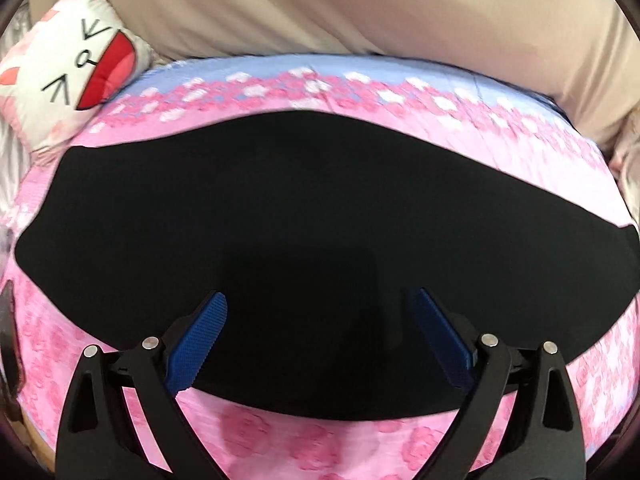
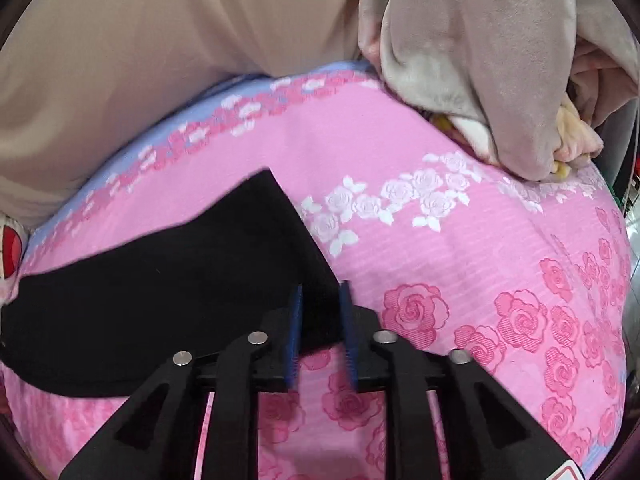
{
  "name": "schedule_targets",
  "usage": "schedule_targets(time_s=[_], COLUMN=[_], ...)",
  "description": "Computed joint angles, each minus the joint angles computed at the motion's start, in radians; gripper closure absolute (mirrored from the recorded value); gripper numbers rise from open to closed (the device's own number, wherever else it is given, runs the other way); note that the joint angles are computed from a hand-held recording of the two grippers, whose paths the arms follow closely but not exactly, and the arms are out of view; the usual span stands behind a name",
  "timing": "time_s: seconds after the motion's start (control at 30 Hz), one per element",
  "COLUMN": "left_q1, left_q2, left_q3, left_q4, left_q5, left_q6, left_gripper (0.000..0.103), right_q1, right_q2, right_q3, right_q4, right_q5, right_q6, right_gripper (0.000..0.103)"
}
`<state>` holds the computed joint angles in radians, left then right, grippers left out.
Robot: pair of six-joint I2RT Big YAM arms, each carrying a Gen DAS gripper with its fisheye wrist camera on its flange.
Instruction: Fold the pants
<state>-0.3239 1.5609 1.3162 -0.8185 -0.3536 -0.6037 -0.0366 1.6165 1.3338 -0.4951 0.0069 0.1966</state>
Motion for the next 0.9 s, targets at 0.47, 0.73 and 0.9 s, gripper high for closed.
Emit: schedule_targets(time_s=[0.47, 0.73, 0.9], left_q1=[-0.048, -0.08, -0.058], left_q2=[-0.022, 0.041, 0.119], left_q3=[-0.048, 0.049, 0.115], left_q4=[-0.051, -0.102, -0.148], left_q5=[-0.028, -0.23, -0.184], left_q6=[-0.031, -0.071, -0.06], left_gripper=[0.008, 0.008, 0.008], right_q1=[0.064, 0.174, 0.316], right_q2=[0.038, -0.074, -0.004], right_q3=[0.075, -0.046, 0.045], right_q4=[0.012, 0.064, 0.012], right_q5=[-0.01, 0.02, 0.041], right_q6=[0.074, 0.108, 0.021], right_gripper=[0.062, 0.053, 0.053])
